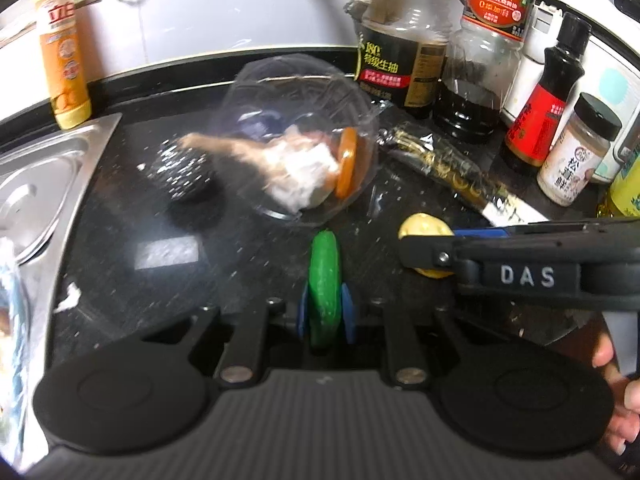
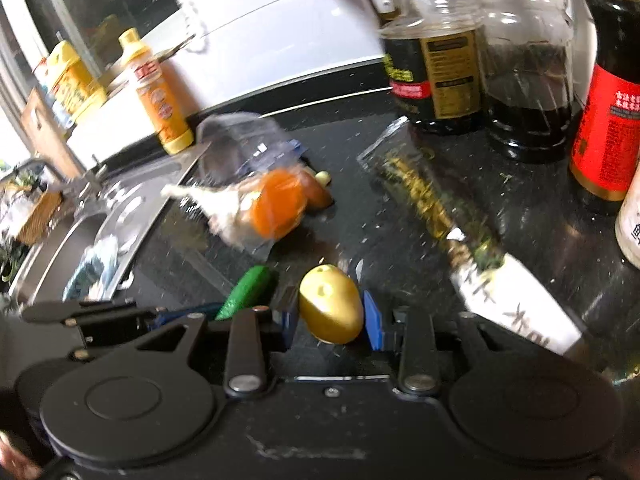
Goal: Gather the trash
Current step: 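Grasp the yellow potato with the right gripper while the left gripper grasps the green chili, then lift the potato and green chili from the counter with both grippers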
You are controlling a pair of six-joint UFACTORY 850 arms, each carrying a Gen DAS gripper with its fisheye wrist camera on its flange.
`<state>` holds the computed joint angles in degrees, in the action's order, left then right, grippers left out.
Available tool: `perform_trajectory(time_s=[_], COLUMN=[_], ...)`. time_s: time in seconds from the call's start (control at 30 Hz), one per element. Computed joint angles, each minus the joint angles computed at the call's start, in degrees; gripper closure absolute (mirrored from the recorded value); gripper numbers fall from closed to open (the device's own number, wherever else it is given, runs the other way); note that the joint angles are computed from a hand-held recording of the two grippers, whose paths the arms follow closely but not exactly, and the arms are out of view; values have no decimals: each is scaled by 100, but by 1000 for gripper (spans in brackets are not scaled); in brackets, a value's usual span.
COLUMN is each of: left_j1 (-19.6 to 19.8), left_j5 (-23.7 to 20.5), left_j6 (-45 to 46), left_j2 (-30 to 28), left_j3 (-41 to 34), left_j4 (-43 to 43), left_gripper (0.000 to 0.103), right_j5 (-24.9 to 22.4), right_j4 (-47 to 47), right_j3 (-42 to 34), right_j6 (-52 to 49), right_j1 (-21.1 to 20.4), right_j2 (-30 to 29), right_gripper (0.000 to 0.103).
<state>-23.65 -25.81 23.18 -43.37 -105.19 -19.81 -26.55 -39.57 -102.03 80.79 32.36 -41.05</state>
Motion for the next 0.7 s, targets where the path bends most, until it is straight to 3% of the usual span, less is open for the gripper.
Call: perform_trajectory(time_s=[0.27,0.53,0.67,0.7], left_j1=[65,30,-7,-1], left_j5=[87,-8,61,62], left_j6=[-16,-123,-90,-29], left_j2=[256,100,60,55], left_j3=[366,127,94,87], left_j4=[105,338,425,382], left_gripper=[85,59,60,65], right_j5=[-184,-375,-533,-576], right_j4=[11,-55,-208,-221], right_j3=[-67,-67,-133,-162], right_j6=[-187,80,186,174], right_j1=[162,164,181,191], right_j2=[-12,12,-39,-58], right_gripper=[69,64,60,60])
